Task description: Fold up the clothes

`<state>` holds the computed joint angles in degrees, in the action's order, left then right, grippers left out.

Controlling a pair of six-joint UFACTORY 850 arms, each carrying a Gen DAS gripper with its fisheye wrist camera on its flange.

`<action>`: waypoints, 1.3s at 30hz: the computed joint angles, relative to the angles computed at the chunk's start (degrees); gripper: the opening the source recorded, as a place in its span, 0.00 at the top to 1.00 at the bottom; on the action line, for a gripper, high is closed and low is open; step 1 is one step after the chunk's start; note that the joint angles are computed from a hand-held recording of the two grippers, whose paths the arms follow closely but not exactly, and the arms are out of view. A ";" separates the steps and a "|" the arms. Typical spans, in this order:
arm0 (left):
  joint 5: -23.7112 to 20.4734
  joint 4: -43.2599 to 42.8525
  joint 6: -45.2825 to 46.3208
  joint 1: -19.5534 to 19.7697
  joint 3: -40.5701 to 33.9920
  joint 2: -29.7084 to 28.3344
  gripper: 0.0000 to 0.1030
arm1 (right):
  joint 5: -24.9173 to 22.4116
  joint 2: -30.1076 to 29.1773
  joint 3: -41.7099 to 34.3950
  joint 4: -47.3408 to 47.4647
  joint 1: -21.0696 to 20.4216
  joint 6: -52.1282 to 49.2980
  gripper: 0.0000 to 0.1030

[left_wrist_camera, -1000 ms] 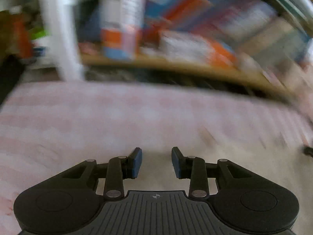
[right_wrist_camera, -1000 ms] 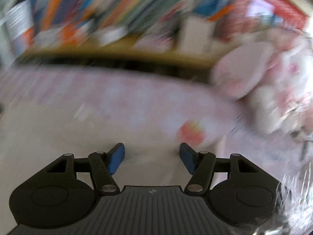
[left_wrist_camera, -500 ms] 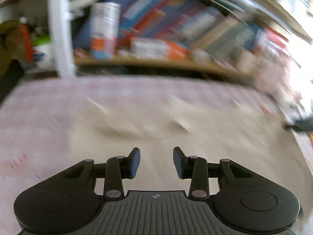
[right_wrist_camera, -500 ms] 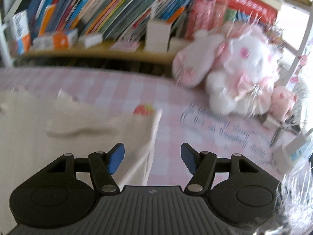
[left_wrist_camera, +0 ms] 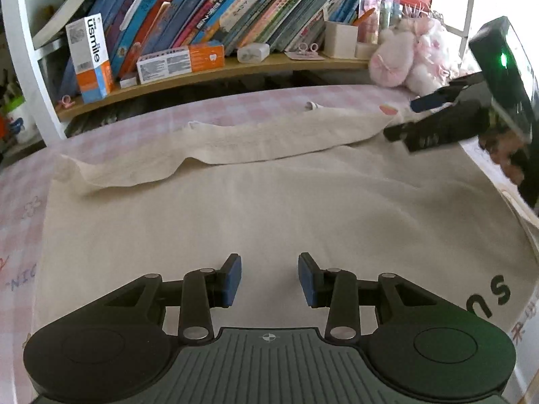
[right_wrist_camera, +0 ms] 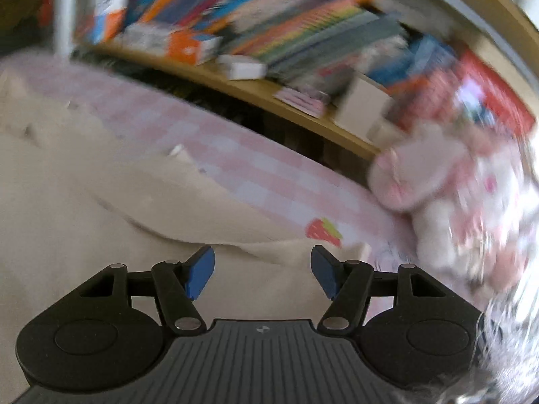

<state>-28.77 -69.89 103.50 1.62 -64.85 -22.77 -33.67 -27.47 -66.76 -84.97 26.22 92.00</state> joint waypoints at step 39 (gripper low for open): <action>-2.01 9.82 -36.74 -1.30 -28.09 -17.77 0.52 | 6.06 12.64 13.34 10.33 -1.00 21.32 0.42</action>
